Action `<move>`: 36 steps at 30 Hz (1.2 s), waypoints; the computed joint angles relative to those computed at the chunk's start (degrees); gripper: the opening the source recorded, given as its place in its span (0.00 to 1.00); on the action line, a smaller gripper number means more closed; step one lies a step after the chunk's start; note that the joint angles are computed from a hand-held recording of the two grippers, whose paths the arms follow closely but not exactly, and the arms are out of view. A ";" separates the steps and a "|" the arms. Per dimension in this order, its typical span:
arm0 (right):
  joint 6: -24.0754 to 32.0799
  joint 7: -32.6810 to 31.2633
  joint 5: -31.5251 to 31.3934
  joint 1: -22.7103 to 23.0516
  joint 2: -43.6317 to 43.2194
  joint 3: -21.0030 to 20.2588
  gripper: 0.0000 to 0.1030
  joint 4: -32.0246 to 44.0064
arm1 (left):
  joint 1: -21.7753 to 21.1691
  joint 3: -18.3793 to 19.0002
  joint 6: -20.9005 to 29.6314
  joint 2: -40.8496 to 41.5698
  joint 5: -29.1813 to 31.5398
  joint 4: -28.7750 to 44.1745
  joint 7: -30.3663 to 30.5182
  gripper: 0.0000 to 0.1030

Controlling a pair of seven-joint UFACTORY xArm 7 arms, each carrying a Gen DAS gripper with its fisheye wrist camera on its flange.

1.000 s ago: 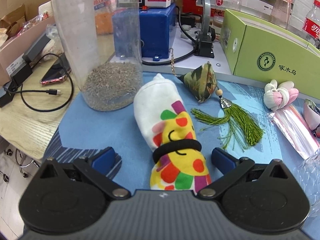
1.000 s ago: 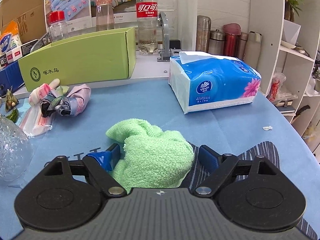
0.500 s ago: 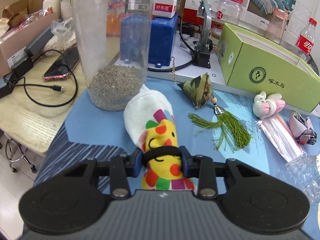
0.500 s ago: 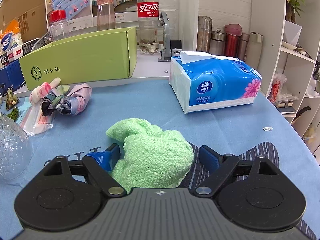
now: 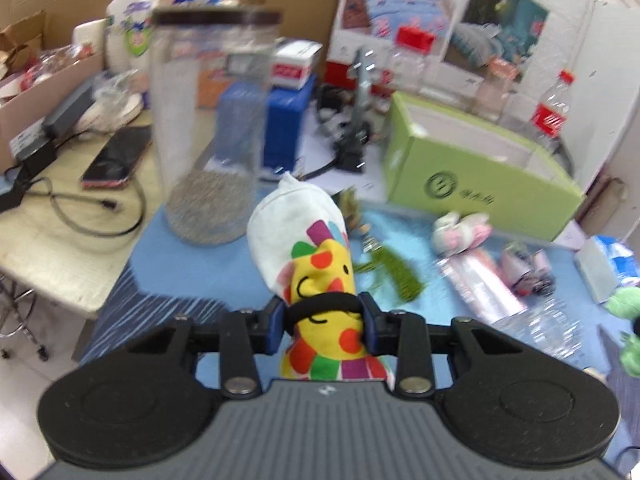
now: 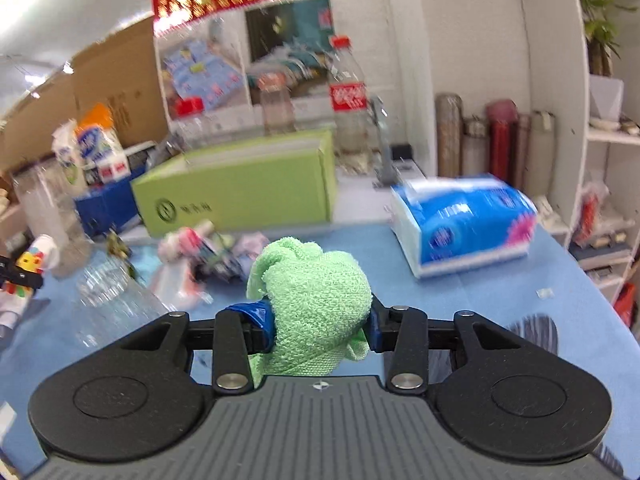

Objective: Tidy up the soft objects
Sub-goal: 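Carry both towels into the green box and open both grippers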

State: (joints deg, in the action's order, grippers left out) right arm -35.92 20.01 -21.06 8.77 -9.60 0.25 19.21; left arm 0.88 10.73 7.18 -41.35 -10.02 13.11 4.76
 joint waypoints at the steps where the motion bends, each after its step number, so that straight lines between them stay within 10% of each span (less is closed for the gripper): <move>1: -0.16 0.47 -1.25 0.29 0.46 -0.26 0.25 1.54 | -2.25 1.22 0.07 0.66 -0.60 1.53 0.60 0.34; 8: 2.86 8.15 -10.96 -0.81 11.58 0.53 0.26 24.45 | -15.74 5.73 -4.19 16.72 -5.58 19.89 4.48 0.34; 13: 11.78 18.16 -21.01 -7.20 24.27 7.68 0.26 45.46 | -31.13 16.70 -2.93 33.35 -19.57 37.76 16.07 0.34; 17: 20.19 18.86 -26.32 -14.13 34.65 17.92 0.28 58.15 | -29.66 15.60 2.98 47.16 -29.30 50.43 22.01 0.34; 22: 29.23 11.88 -26.16 -19.38 44.55 28.88 0.32 66.46 | -25.30 12.38 6.32 56.24 -27.40 58.09 18.87 0.37; 23: 30.73 10.72 -25.47 -18.99 45.55 29.26 0.33 67.44 | -24.84 12.02 6.44 56.83 -26.28 58.55 18.09 0.55; 27: 38.15 7.64 -21.77 -16.21 46.48 28.69 0.36 69.97 | -23.92 11.62 5.61 56.81 -21.31 58.08 13.26 0.65; 33: 24.89 15.48 -17.77 -2.15 38.36 8.78 0.46 62.83 | -21.22 8.64 2.92 50.78 -17.60 52.47 9.33 0.65; 36: 22.47 13.98 -16.00 -1.77 33.84 8.08 0.50 57.60 | -22.17 8.88 -1.44 44.65 -9.37 45.28 3.40 0.65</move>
